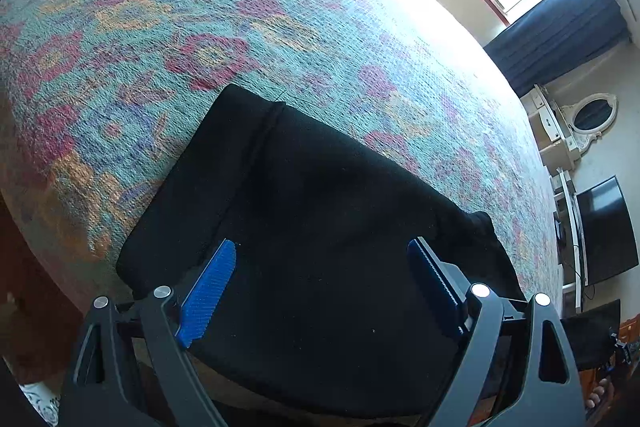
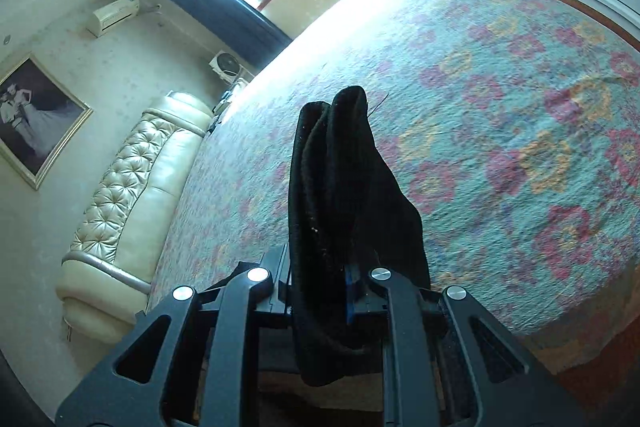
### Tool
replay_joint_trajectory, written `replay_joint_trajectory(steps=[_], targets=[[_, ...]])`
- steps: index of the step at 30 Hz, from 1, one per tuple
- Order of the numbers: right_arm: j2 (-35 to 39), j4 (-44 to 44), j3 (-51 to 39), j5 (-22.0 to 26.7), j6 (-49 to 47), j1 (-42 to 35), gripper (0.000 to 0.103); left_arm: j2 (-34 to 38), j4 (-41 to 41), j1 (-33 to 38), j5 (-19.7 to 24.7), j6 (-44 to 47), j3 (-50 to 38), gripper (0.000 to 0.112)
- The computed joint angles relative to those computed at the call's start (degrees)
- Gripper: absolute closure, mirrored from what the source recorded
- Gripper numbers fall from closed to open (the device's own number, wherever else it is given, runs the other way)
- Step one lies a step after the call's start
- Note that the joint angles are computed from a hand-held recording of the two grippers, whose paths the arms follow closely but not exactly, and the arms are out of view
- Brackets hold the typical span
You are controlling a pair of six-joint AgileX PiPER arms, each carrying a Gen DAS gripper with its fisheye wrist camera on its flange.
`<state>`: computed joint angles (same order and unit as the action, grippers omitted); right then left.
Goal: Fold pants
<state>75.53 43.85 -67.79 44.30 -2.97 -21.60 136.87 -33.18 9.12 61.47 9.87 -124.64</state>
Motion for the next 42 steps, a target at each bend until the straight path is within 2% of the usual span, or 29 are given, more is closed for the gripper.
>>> replay_joint_trajectory(steps=[2, 5, 11, 16, 22, 25, 26, 28, 29, 30, 33, 37, 40, 42], targets=[[2.02, -8.09, -3.67, -3.07, 8.79, 8.78, 0.087, -0.32, 0.18, -0.12, -0.44, -0.46, 0.49, 0.026], [7.72, -21.71, -9.72, -4.96, 21.67, 20.74, 0.087, -0.73, 0.06, 0.04, -0.83, -0.44, 1.02, 0.026], [22.33, -33.82, -20.46, -5.73, 34.31, 32.92, 0.087, -1.91, 1.14, -0.12, -2.8, -0.04, 2.78, 0.026], [33.05, -38.84, -27.97, -3.61, 40.87, 38.92, 0.087, -1.19, 1.03, -0.23, -1.58, -0.33, 1.81, 0.026], [42.69, -46.4, -36.91, 3.53, 46.82, 44.53, 0.084, -0.82, 0.68, -0.52, -0.92, 0.1, 1.07, 0.026], [43.67, -45.38, -36.5, 2.59, 47.17, 45.52, 0.072, -0.07, 0.7, -0.49, -0.07, -0.43, -0.22, 0.026], [43.36, -44.89, -35.61, 1.46, 47.45, 45.86, 0.068, -0.02, 0.67, -0.39, 0.04, -0.51, -0.25, 0.026], [42.49, -42.09, -33.15, -1.88, 46.24, 46.21, 0.056, 0.58, 0.75, -0.27, 0.62, -0.95, -1.2, 0.026], [42.41, -40.32, -32.75, -2.8, 44.72, 46.48, 0.055, 0.88, 0.79, -0.26, 0.97, -1.16, -1.7, 0.026], [42.68, -38.58, -32.92, -3.13, 42.85, 46.81, 0.054, 1.2, 0.71, -0.17, 1.27, -1.16, -2.07, 0.026], [43.23, -37.99, -34.31, -2.76, 41.04, 48.34, 0.041, 2.44, 0.46, -0.06, 2.86, -1.56, -4.05, 0.026], [40.39, -32.16, -32.3, -4.23, 35.39, 47.48, 0.04, 2.94, 0.31, -0.08, 3.72, -1.29, -4.98, 0.026], [33.85, -23.27, -25.92, -8.18, 26.91, 43.65, 0.04, 2.61, 0.05, -0.09, 3.48, -0.94, -4.2, 0.026], [28.93, -24.0, -22.78, -8.41, 25.47, 39.98, 0.039, 2.93, -0.13, 0.03, 3.75, -1.07, -4.66, 0.026]])
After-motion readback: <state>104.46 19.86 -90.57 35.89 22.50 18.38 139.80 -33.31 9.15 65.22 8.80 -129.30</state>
